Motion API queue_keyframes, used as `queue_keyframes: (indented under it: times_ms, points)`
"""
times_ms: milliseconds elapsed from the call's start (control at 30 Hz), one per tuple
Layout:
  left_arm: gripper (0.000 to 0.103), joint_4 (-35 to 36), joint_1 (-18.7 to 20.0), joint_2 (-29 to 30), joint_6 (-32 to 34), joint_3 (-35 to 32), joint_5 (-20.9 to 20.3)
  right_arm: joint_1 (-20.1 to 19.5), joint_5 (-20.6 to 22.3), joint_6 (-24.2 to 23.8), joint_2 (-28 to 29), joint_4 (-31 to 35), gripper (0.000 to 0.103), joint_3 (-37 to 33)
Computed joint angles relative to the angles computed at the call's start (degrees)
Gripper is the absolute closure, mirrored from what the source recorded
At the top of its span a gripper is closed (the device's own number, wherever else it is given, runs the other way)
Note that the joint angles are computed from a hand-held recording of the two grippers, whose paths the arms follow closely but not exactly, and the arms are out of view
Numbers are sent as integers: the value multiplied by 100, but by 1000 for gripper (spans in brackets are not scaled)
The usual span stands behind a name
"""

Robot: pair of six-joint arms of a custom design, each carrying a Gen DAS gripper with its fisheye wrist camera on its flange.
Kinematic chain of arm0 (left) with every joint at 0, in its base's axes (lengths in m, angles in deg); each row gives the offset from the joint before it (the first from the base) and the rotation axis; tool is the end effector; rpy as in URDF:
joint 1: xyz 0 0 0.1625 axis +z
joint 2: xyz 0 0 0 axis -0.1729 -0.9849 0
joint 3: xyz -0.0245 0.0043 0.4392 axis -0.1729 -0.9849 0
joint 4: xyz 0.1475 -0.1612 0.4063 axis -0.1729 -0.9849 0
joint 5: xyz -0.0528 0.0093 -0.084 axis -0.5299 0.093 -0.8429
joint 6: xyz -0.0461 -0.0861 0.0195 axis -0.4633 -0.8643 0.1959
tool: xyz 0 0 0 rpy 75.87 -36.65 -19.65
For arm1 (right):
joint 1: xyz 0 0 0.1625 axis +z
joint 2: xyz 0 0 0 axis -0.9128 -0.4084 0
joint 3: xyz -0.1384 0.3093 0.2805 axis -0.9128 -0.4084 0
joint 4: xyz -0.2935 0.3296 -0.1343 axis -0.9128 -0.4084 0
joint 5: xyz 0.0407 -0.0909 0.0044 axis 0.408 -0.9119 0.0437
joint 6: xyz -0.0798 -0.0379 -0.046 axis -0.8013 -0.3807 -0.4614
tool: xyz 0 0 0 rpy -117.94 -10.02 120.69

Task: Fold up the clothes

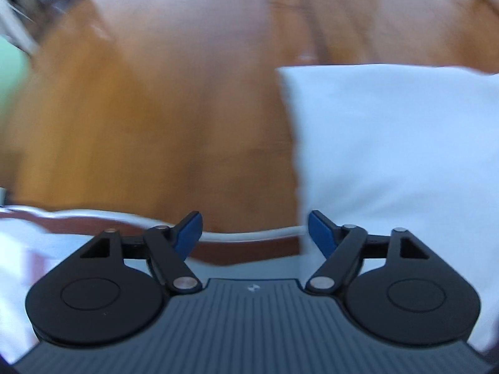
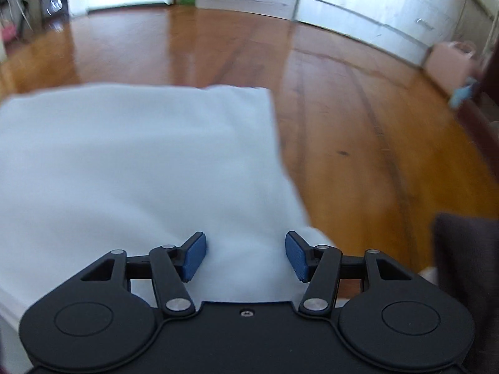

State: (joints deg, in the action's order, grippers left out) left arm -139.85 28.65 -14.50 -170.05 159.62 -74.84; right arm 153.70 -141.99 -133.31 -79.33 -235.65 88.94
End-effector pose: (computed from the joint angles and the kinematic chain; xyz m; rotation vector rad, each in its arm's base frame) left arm -0.1874 -0.2666 0.2344 -0.1353 1.9876 -0.5718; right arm 0.0799 -0.3175 0.3477 0.9092 -2.1762 0.5606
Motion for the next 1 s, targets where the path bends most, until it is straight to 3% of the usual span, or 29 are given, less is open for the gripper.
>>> queue_keyframes:
  times_ms: [67, 100, 200, 267, 367, 433, 533, 633, 733, 800, 900, 933, 1000]
  points:
    - [29, 480, -174, 208, -173, -147, -99, 163, -269, 65, 2, -165, 43, 7]
    - [29, 360, -440, -48, -292, -54, -44, 301, -395, 285, -52, -81, 43, -26]
    - [29, -1026, -1002, -1304, -100, 472, 177, 435, 138, 672, -610, 816, 42, -144]
    - [29, -1717, -1210, -1522, 70, 703, 340, 412, 592, 690, -809, 1594, 42, -241]
    - [29, -2642, -1369, -1736, 114, 1073, 604, 555, 774, 475, -825, 2227, 42, -233]
    - [29, -3128, -1218, -1617, 554, 1139, 341, 625, 698, 355, -786, 2412, 42, -147]
    - [29, -2958, -956, -1027, 888, 962, -363, 650, 404, 312, -822, 2679, 42, -27]
    - [27, -2280, -922, -846, 767, 870, -1088, 371, 338, 100, -1190, 3006, 41, 13]
    - [17, -1768, -1197, -804, 630, 773, -1326, -27, 407, 129, -1589, 3438, 40, -119]
    - [17, -1470, -1361, -721, 490, 691, -1426, -331, 481, 323, -1853, 3858, 40, -251]
    - [20, -1250, -1567, -390, 539, 518, -1058, -773, 534, 611, -2074, 4198, 40, -437]
    - [20, -1396, -1634, -287, 621, 501, -761, -1033, 764, 638, -2181, 4298, 40, -506]
    - [19, -1969, -1765, -269, 948, 524, -294, -1779, 1735, 771, -2417, 4693, 39, -712]
